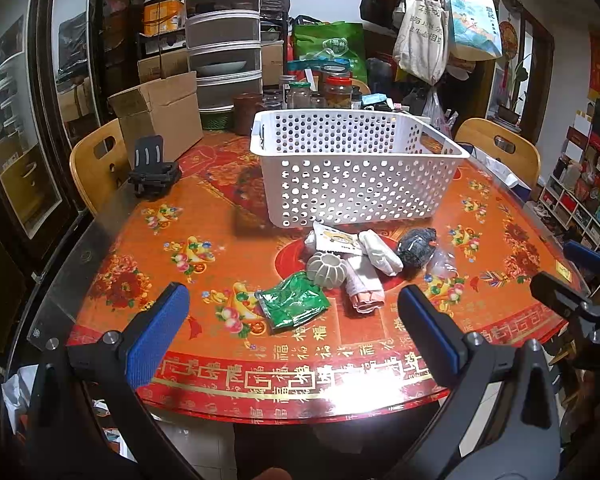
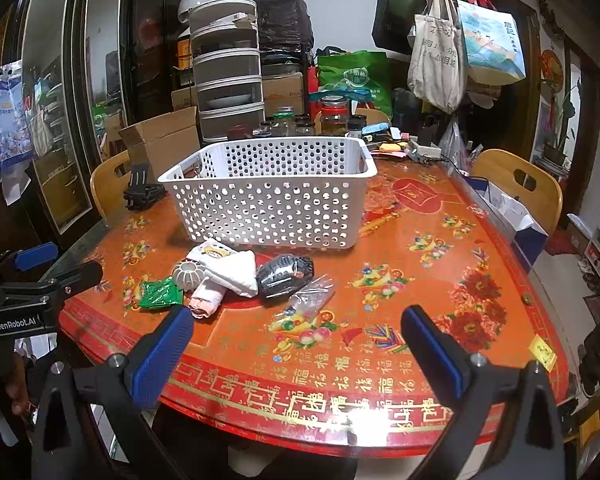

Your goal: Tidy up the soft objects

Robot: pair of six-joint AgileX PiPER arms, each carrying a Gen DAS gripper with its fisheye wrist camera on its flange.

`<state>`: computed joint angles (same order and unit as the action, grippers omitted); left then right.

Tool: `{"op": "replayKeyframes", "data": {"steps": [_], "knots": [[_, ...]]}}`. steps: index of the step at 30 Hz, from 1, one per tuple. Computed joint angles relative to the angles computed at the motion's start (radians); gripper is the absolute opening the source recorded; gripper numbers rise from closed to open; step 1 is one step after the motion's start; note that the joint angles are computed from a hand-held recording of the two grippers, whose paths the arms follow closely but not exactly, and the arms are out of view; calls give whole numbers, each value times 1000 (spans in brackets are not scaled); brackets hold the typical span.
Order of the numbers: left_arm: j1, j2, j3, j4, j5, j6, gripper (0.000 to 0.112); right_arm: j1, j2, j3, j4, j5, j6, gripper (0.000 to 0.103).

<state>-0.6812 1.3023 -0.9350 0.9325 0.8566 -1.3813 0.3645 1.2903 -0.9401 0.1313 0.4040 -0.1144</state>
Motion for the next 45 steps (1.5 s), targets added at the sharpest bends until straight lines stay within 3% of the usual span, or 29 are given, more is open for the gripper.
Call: {"op": "replayKeyframes", "data": {"steps": [45], "knots": [[0, -2, 2, 0, -2, 0, 103, 1, -3, 0, -2, 4, -1, 103]]}}
